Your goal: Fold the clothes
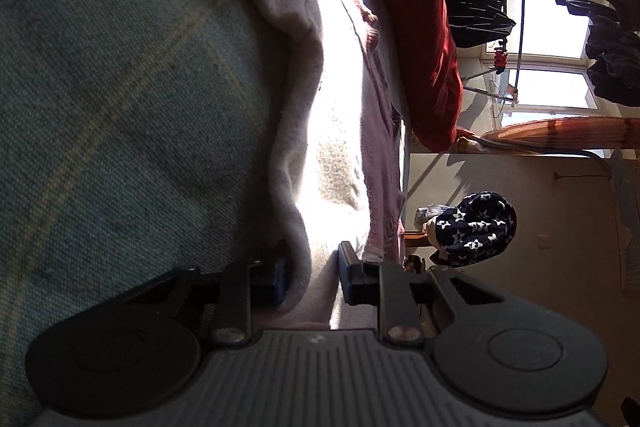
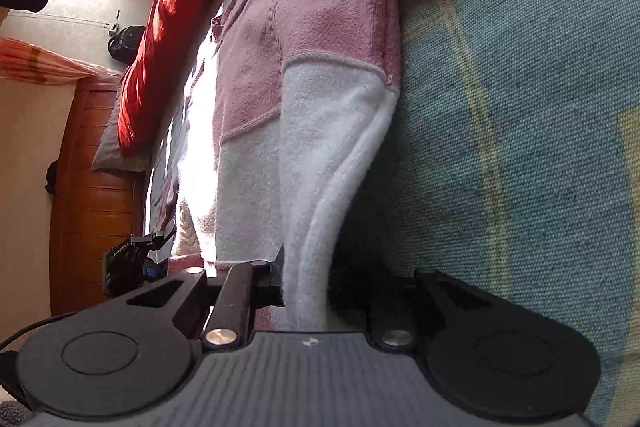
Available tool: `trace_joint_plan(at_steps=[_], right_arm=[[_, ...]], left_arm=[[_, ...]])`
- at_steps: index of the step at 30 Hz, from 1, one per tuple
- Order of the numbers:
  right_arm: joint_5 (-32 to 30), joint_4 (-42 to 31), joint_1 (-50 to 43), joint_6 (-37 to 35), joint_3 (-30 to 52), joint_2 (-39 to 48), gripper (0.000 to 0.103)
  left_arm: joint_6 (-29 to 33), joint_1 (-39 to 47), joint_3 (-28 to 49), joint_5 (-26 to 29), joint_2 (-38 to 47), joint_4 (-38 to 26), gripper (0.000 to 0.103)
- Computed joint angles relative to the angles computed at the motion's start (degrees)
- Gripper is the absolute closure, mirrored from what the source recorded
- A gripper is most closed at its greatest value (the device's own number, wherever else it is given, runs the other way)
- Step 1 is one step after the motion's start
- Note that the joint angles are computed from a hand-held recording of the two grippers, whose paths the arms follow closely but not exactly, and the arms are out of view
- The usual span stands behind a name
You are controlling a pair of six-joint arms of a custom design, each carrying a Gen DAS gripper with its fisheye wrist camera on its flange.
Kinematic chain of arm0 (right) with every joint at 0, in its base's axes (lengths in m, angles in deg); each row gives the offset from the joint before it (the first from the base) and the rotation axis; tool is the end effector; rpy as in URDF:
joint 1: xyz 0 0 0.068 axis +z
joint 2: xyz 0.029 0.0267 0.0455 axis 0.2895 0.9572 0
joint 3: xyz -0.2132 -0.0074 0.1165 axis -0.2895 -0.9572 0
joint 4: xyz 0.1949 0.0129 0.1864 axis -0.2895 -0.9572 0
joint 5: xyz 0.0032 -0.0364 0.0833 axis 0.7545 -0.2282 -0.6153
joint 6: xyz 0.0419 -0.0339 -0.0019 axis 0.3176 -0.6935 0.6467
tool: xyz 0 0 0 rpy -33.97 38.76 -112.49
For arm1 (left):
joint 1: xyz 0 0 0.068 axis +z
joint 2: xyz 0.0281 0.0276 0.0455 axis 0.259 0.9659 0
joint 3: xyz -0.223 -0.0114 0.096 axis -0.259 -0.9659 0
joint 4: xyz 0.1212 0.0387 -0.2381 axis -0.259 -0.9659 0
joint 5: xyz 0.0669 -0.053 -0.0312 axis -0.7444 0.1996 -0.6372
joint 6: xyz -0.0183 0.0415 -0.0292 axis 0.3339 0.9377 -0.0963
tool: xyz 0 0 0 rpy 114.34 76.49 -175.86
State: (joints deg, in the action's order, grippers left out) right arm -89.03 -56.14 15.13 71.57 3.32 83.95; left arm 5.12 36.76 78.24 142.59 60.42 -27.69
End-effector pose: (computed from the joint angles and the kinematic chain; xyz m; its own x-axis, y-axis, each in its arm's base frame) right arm 0.3377 0.0189 0.0821 -0.9958 0.0348 -0.0844 -0.0480 0.5873 0.8080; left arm 0.2147 0.0526 0.0719 -0.7928 -0.6094 -0.0113 -0.2584 0.3529 -0.8993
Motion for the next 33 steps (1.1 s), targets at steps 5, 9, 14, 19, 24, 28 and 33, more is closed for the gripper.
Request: trace_joint_plan(at_steps=[5,9,14,19,24,28,33], right_arm=[[-0.8,-3.9,1.2,-2.7,1.5,-3.8,0.089],[-3.3,-6.3,1.7,-3.3,2.4,-7.2,0.092],[-5.5,-14.1,1.2,-8.2,6.0,-7.6,0.092],[-1.7,-16.0,-0.2,-10.6,4.6,-6.8,0.078],[0.9,-15.0,-2.3,-12.2,0.3,-6.1,0.061],[6.0,-17.2,-1.7,-16.0,-1.9,-7.1,0.062],[7.4,-25.7,-1.9,-21.6,-0.5,-11.0,0.088]], left_arm=[[3.5,-0.8,2.3,-1.4,-12.7,-12.8,0.094],[13.7,2.0,8.4,-0.1,-17.2,-28.7,0.095],[29.0,3.6,13.9,-1.8,-16.7,-44.8,0.095],[40.0,2.2,10.4,-13.0,-17.7,-46.5,0.062],[46.8,0.1,6.7,-16.8,-17.0,-46.6,0.058],[46.1,0.6,5.3,-15.7,-18.2,-47.7,0.072],[47.8,3.1,7.7,-12.7,-22.0,-57.9,0.098]])
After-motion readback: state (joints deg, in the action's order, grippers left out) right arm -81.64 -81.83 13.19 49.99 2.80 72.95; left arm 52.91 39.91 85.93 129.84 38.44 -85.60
